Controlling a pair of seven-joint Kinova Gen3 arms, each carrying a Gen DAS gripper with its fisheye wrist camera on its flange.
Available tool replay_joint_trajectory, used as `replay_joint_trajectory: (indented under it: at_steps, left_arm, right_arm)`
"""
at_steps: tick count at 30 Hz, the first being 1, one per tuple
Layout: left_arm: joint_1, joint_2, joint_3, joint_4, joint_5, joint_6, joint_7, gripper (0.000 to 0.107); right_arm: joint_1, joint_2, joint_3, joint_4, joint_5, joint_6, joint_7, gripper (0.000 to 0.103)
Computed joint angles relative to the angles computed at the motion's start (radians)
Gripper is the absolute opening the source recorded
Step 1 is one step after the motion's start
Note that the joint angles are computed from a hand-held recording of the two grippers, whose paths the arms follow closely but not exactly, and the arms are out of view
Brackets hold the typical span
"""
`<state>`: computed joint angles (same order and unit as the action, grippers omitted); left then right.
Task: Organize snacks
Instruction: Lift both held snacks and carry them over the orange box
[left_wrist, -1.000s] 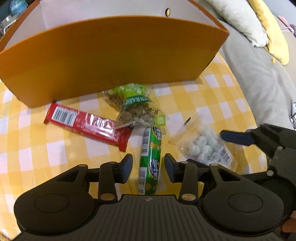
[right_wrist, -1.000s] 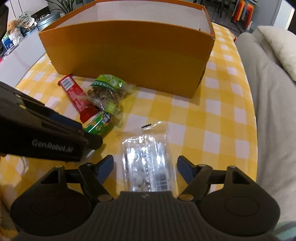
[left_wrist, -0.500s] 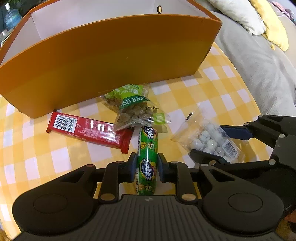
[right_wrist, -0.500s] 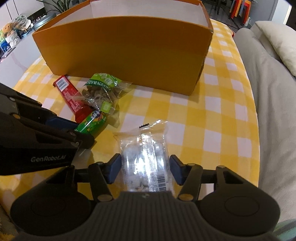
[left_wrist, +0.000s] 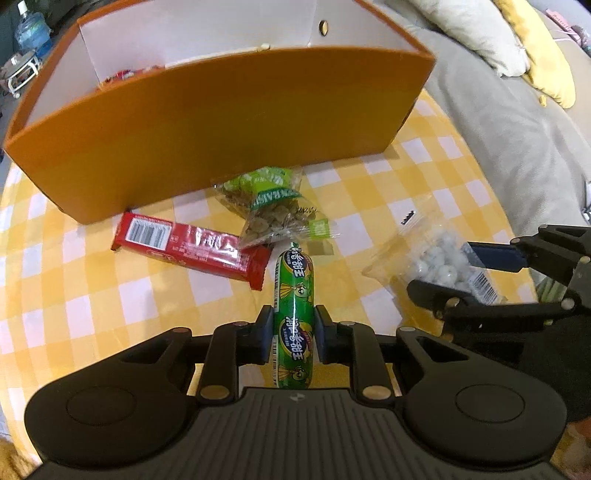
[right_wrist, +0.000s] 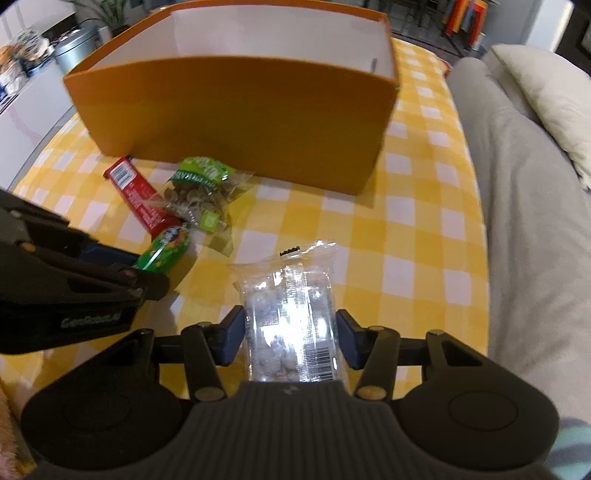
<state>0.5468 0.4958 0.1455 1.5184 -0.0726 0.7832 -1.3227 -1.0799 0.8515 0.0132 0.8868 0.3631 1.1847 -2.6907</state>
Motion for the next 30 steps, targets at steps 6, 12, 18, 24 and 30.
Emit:
replay_joint_trajectory:
  at_steps: [6, 12, 18, 24, 30]
  left_arm:
    - [0.002, -0.054, 0.002, 0.015, -0.003, -0.010, 0.000, 0.025]
    - [0.007, -0.113, -0.005, 0.024, -0.029, -0.026, 0.034, 0.025]
    - [0.011, -0.157, -0.012, 0.003, -0.086, -0.018, 0.058, 0.025]
    - [0.020, -0.172, -0.017, -0.054, -0.156, 0.004, 0.061, 0.025]
    - [0.022, -0.173, -0.028, -0.121, -0.210, 0.009, 0.061, 0.025]
  right_arm:
    - [-0.012, -0.033, 0.012, -0.022, 0.003, 0.041, -0.068, 0.050]
    - [-0.038, -0.049, 0.025, -0.078, 0.043, 0.091, -0.095, 0.051]
    - [-0.065, -0.036, 0.049, -0.181, 0.102, 0.153, -0.066, 0.051]
    - [-0.075, 0.013, 0.077, -0.338, 0.135, 0.220, 0.028, 0.051]
    - [-0.061, 0.092, 0.125, -0.555, 0.144, 0.299, 0.163, 0.051]
